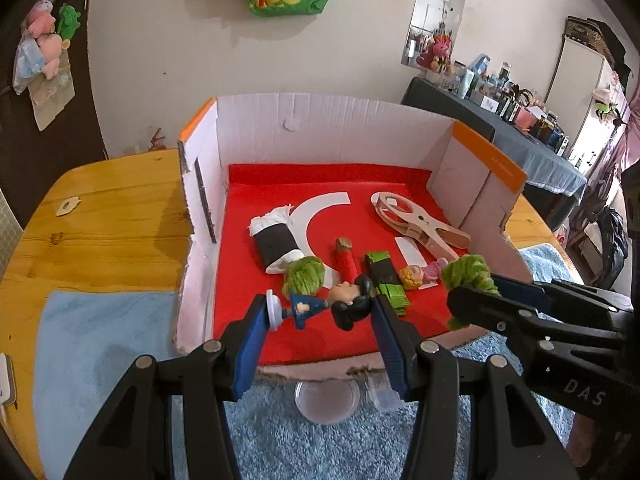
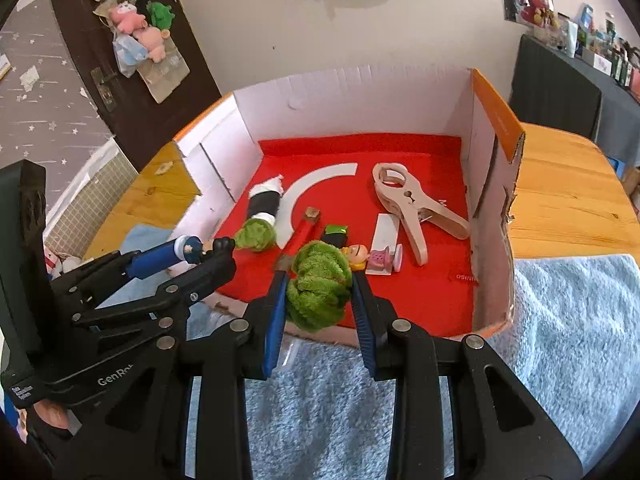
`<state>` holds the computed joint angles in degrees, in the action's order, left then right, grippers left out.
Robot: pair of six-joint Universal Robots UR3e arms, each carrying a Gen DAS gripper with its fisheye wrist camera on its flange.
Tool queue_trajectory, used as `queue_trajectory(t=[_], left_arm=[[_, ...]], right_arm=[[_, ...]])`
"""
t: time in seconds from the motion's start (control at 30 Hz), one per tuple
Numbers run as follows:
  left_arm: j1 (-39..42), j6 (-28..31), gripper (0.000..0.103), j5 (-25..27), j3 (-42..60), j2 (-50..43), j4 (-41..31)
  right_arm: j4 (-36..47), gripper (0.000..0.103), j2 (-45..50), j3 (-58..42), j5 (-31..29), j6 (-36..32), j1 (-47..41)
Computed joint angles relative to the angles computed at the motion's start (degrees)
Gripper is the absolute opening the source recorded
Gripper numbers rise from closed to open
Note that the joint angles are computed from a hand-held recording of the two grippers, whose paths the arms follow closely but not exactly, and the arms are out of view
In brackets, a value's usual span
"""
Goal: Organize objects
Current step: 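Carry figurine with left gripper while right gripper carries yarn ball into box, then lower figurine and open left gripper while right gripper releases yarn ball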
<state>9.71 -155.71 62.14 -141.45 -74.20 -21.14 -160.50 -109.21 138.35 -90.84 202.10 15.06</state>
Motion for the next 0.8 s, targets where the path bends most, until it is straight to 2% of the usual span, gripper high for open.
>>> queue_trajectory(t=[0.43, 0.8], left_arm=[[-4.3, -0.3, 0.054, 3.8, 5.9, -10.8, 0.7], [-6.0, -1.3, 0.054, 5.9, 7.0, -14.0, 3.5]], right_arm=[[6.7, 0.03, 7.2, -4.9, 2.1, -4.7, -3.2], [4.1, 0.03, 9.4, -4.6, 2.7, -5.3, -4.1]])
